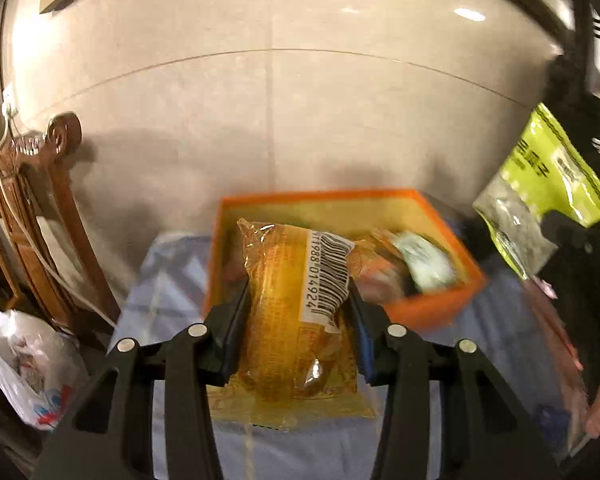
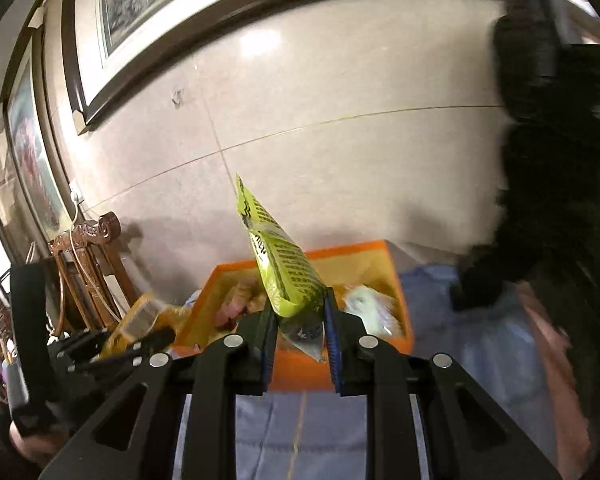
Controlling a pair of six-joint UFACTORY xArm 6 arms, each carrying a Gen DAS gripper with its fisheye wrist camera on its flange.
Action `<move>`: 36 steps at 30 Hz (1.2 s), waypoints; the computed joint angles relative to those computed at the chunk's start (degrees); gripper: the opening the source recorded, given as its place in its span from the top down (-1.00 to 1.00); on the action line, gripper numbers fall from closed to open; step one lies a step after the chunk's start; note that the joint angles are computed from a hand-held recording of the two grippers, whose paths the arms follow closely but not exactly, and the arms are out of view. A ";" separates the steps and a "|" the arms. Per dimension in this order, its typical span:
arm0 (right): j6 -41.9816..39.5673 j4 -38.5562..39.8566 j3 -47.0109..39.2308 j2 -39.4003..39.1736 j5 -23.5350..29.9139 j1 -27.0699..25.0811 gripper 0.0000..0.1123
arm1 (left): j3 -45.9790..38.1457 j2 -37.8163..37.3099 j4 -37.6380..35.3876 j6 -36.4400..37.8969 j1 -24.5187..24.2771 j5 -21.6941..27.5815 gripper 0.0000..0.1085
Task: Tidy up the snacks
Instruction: 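Release the seed bag and orange bun into the orange box, then grasp the blue wrapped snack with the right tool beside the left tool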
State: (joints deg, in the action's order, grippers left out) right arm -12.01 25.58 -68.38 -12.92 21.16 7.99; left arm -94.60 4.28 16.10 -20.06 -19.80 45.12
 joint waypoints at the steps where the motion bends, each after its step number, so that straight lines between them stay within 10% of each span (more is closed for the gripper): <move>1: -0.76 0.51 -2.27 2.58 0.18 0.10 0.62 | -2.11 2.03 0.71 0.13 0.32 0.20 0.20; 11: -4.11 4.07 -17.54 19.89 5.87 -1.22 0.49 | -23.02 20.65 -1.96 5.51 1.95 3.70 0.15; 13: -0.73 1.34 -19.28 21.26 6.85 -1.55 -0.77 | -27.09 23.42 -3.25 6.15 1.80 6.49 -0.77; 15: 3.67 -3.53 -16.35 19.08 3.82 -2.02 -0.77 | -25.81 22.84 -1.80 2.56 1.46 5.68 -0.82; 22: -3.03 -5.85 13.89 -11.18 5.02 -8.96 -0.77 | -1.80 7.35 -29.95 33.86 -1.59 -9.61 -0.83; 29: 20.35 -27.81 40.30 -44.02 21.35 -18.78 -0.77 | 11.97 -0.46 -52.82 75.14 -14.96 -5.40 -0.83; 36: 34.63 -42.47 51.09 -51.90 19.62 -22.77 -0.76 | 15.22 4.91 -56.19 87.83 -26.21 -6.34 -0.82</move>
State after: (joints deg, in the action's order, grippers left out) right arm 22.62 -16.89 -17.29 -64.82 40.78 -14.78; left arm -79.38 9.19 -40.09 67.76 -46.00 38.79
